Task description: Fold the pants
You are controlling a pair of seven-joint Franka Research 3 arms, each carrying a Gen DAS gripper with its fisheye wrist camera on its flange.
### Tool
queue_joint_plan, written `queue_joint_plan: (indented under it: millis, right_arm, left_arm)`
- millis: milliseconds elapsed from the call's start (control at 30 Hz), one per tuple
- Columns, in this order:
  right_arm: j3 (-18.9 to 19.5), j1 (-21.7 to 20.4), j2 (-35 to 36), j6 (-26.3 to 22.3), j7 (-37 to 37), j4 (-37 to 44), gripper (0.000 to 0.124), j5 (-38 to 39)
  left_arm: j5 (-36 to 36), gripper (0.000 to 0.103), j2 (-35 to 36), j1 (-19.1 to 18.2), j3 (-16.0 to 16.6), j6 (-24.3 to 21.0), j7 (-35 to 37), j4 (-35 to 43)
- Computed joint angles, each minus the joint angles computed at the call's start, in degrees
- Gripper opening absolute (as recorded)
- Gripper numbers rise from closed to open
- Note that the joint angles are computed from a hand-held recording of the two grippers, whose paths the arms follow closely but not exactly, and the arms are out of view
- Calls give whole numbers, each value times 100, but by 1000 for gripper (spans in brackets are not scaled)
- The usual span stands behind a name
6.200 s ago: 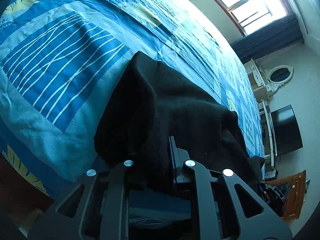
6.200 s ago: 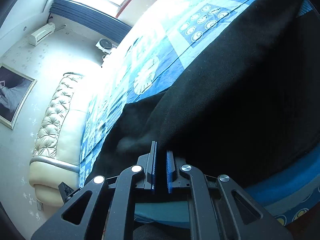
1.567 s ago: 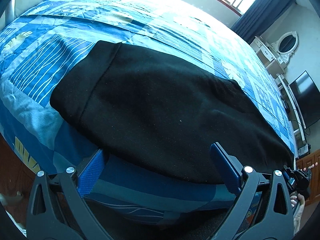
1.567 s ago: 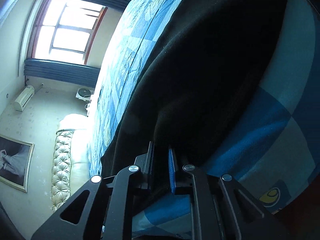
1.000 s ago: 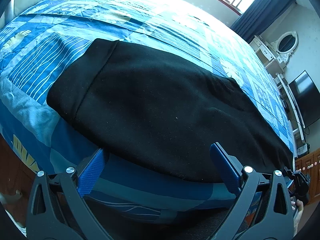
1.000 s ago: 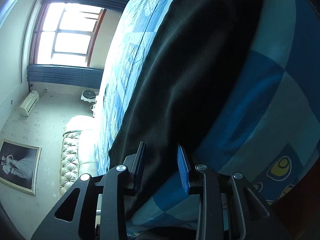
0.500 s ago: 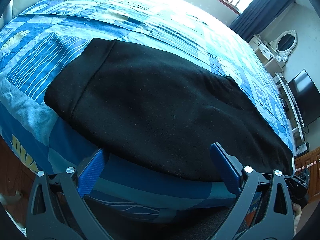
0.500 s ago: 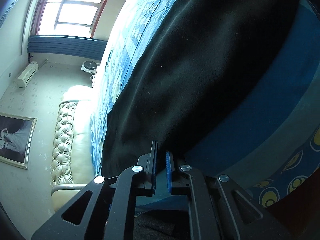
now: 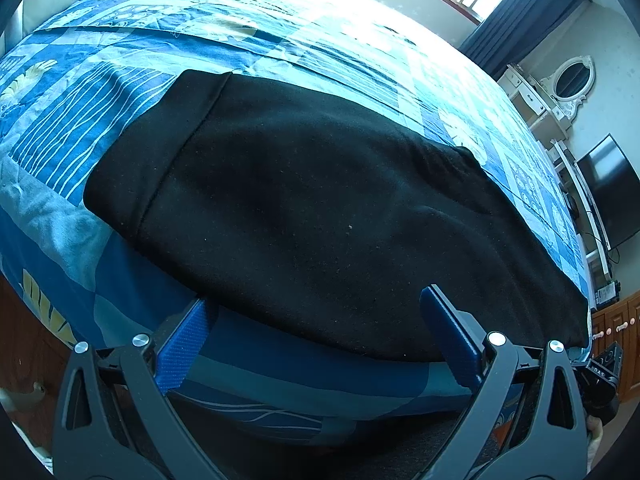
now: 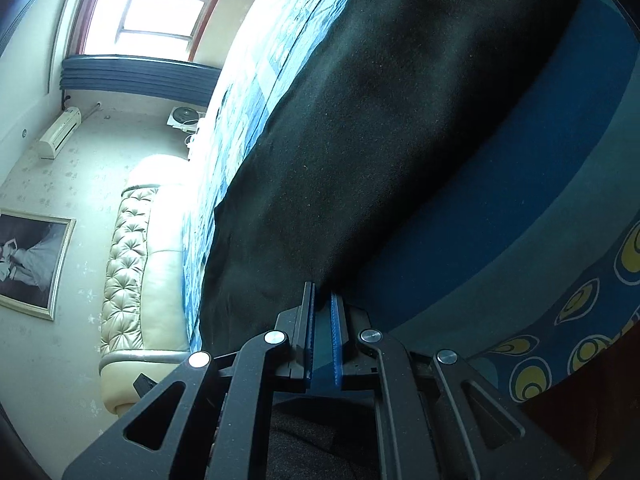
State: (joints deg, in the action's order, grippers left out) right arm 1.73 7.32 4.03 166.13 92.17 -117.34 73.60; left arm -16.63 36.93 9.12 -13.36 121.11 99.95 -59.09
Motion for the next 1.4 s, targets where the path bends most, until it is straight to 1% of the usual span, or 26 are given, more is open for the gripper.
queue_joint_plan:
  millis: [33, 67, 100, 167, 200, 233, 267, 300, 333, 400, 467, 500, 533, 600, 633, 733, 800, 900, 933, 1033, 1167, 1200, 1267, 1333, 1367, 1400]
  right_arm:
    - [-10, -33, -44, -78, -158, -19, 10, 171]
    - [-32, -55, -151, -127, -256, -105, 15, 246]
    - [-61, -61, -261, -110, -323, -190, 23, 238]
    - [-157, -87, -530, -80, -484, -374, 31, 18]
    - [-214, -111, -676, -42, -423, -481, 33, -366]
    - [-263, -170, -827, -5, -86, -595, 34, -1099]
    - [-171, -390, -1016, 68, 351, -754, 34, -1908]
    - [-278, -443, -1183, 77, 449, -854, 37, -2315]
    - [-586, -315, -1332, -22, 214, -892, 42, -2321]
    - [-821, -486, -1596, -71, -72, -1011, 55, -2408]
    - [-1156, -634, -1763, -242, -420, -1075, 58, -2377]
    - [-1164, -888, -1825, -251, -179, -1153, 58, -2724]
    - [-1262, -1030, -1837, -284, -121, -1185, 58, -2817]
    - [-1533, -1209, -1759, -486, -157, -1165, 59, -2684]
    - [-1534, -1427, -1690, -570, 90, -1167, 59, -2925]
    - [-1655, -1750, -1427, -831, 208, -1048, 59, -3078]
    - [-1840, -1762, -1168, -1100, -398, -816, 59, -2498]
    - [-1797, -1938, -760, -1358, -996, -401, 59, -2010]
    - [-1783, -2015, -616, -1554, -1238, -236, 59, -1793]
    - [-1651, -2277, -232, -1887, -1083, 134, 59, -2161]
    - [-1461, -2603, 103, -2670, -1701, 488, 61, -1491]
    - [-1418, -2640, 158, -2810, -1805, 562, 60, -1472]
    - [-1341, -2699, 215, -3081, -2002, 648, 56, -1336]
    - [-1285, -2672, 268, -3072, -1883, 705, 47, -1458]
    - [-1262, -2648, 270, -2998, -1766, 701, 40, -1527]
    - [-1236, -2642, 265, -2980, -1731, 691, 26, -1471]
  left_arm:
    - [3, 100, -10, 2, -2, 13, 20, -18]
    - [7, 100, -11, 2, -3, 25, 39, -21]
    - [5, 100, -21, 5, -5, 45, 58, -39]
    - [6, 100, -26, 2, -8, 67, 84, -56]
    - [14, 100, -11, -1, -4, 58, 90, -37]
    - [24, 100, 4, -3, 0, 49, 98, -16]
    - [35, 100, 14, -5, 3, 45, 108, -2]
    - [39, 100, 17, -6, 0, 54, 128, 2]
    - [38, 100, 8, 0, -7, 85, 170, -17]
    - [53, 100, -32, 2, -24, 186, 317, -86]
    - [92, 100, -78, -7, -35, 325, 530, -175]
    - [85, 100, -115, 2, -49, 400, 636, -247]
    - [71, 100, -156, 11, -60, 475, 726, -322]
    - [12, 100, -218, 41, -82, 591, 871, -434]
    - [-13, 100, -234, 51, -83, 627, 910, -468]
    - [8, 100, -227, 36, -16, 638, 837, -471]
    - [111, 100, -179, -2, 76, 579, 644, -386]
    - [242, 100, -85, -13, 158, 481, 365, -207]
    - [291, 100, -63, -17, 184, 478, 276, -162]
    - [388, 100, -10, -2, 206, 494, 101, -36]
    - [547, 100, 104, -33, 225, 420, -82, 210]
    - [581, 100, 131, -42, 220, 397, -93, 257]
    - [665, 100, 207, -82, 223, 329, -127, 372]
    - [761, 100, 227, -129, 246, 298, -188, 388]
    - [782, 100, 225, -134, 241, 283, -198, 375]
    - [787, 100, 223, -131, 232, 273, -208, 366]
